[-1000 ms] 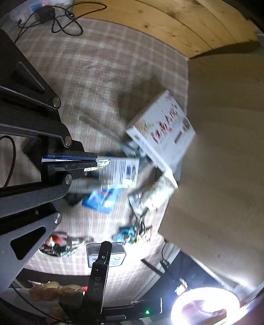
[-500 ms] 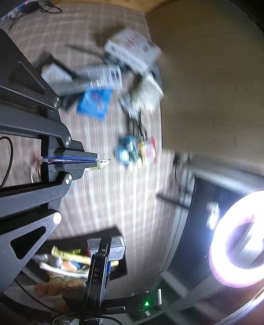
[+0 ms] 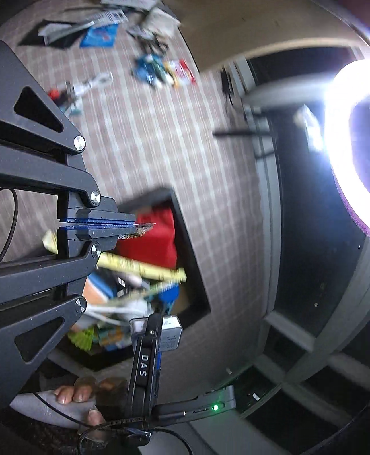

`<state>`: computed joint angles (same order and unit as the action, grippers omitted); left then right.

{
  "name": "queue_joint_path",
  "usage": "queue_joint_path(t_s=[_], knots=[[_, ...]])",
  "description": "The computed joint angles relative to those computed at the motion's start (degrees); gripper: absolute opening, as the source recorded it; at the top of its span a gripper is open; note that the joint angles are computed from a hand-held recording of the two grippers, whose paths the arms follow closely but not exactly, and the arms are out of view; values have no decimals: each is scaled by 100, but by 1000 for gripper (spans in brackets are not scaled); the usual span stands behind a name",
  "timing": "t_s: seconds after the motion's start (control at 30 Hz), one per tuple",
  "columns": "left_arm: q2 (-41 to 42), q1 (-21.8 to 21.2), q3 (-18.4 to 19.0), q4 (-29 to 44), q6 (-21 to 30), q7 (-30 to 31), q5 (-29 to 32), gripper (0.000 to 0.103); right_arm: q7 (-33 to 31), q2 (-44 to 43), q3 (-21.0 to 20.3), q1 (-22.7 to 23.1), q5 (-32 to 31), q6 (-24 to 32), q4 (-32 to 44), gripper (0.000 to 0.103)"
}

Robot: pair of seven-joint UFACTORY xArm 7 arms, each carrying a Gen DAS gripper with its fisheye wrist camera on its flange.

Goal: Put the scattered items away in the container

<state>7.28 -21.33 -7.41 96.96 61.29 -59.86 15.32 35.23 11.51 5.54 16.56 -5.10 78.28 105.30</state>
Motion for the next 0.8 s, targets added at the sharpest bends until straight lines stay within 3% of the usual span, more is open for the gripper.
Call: queue_joint_path(t_s=[0.33,0.37,0.43,0.47,0.8], knots=[[1547,-480,160,2094,551,486,-213,2,-194,-769,-179,-583,198,-179,-1077,69],[1653,-511,185,2253,626,519,-271,5,-228,-789,-185,-625,247,-191,-1111,69],[1843,-588,245,2547,787,584,-323,33,-269,-839,-191,-693,329,-203,-1177,69],[1913,-649,295,2664,855,586,-282,35,-254,-865,-191,-715,328,-222,-1204,69],[1805,-759,426,2523,895,532,-258,34,-329,-838,-138,-753,354,-341,-1126,70]])
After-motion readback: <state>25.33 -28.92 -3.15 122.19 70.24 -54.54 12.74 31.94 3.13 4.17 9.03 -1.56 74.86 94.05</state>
